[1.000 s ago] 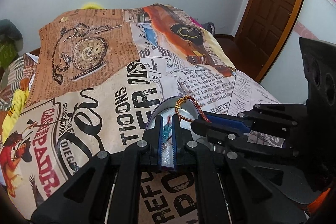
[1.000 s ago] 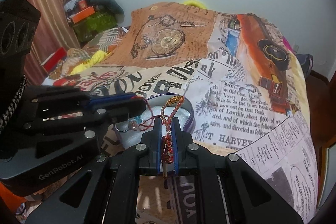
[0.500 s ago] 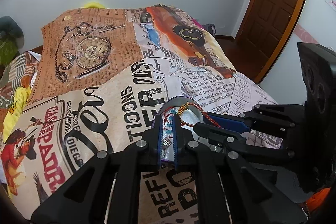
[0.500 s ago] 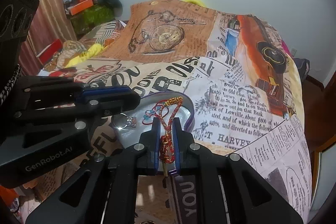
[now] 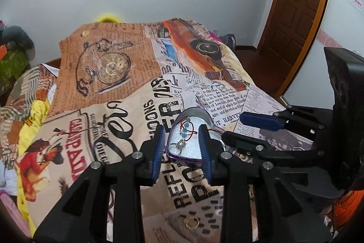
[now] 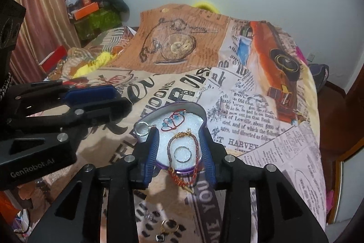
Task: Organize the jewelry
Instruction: 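Lower the blue bracelet into the tin with the left tool while the right tool drops the red-gold bracelet in, then withdraw both tools from the tin toward the loose rings on the bedspread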
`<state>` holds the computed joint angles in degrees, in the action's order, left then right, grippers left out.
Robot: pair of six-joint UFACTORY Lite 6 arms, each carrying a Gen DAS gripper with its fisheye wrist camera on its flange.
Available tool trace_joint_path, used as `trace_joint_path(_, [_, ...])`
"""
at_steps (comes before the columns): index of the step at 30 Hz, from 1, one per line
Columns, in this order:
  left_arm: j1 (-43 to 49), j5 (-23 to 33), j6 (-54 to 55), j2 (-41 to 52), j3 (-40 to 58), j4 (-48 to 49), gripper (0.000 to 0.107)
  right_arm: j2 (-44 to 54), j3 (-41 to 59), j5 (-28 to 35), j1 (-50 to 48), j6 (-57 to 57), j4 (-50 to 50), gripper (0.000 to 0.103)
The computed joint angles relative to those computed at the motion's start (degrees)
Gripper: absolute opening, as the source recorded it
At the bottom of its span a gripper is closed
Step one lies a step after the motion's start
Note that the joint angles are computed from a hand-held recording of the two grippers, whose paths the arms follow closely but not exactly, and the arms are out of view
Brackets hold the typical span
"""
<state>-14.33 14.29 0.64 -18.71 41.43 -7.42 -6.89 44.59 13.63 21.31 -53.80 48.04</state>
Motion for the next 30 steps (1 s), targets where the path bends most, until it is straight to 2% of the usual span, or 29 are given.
trace_joint_path(7, [-3.9, 7.2, -15.1, -11.6, -2.8, 14.2, 0.036, -10.2, -3.7, 2.1, 1.3, 15.4, -14.3, 0.034])
trace_joint_path(10, [-6.0, 10.6, -19.6, -16.5, -3.9, 17.9, 0.039, -14.3, -5.1, 3.3, 1.9, 21.0, -19.5, 0.034])
trace_joint_path(12, [-7.5, 12.6, -22.7, -19.4, -4.7, 20.6, 0.044, -17.4, -6.2, 4.2, 2.5, 25.2, -23.3, 0.034])
trace_joint_path(17, [-11.7, 18.5, -29.5, -26.1, -6.5, 25.9, 0.045, -25.0, -8.9, 7.2, 3.3, 32.9, -29.9, 0.034])
trace_joint_path(23, [-13.2, 23.6, -32.2, -33.7, -11.8, 27.0, 0.046, -33.1, -12.6, 11.2, 2.3, 34.2, -30.3, 0.041])
trace_joint_path(30, [-7.4, 26.1, -24.9, -40.8, -19.5, 18.6, 0.046, -39.9, -18.0, 14.9, -1.1, 32.5, -28.2, 0.042])
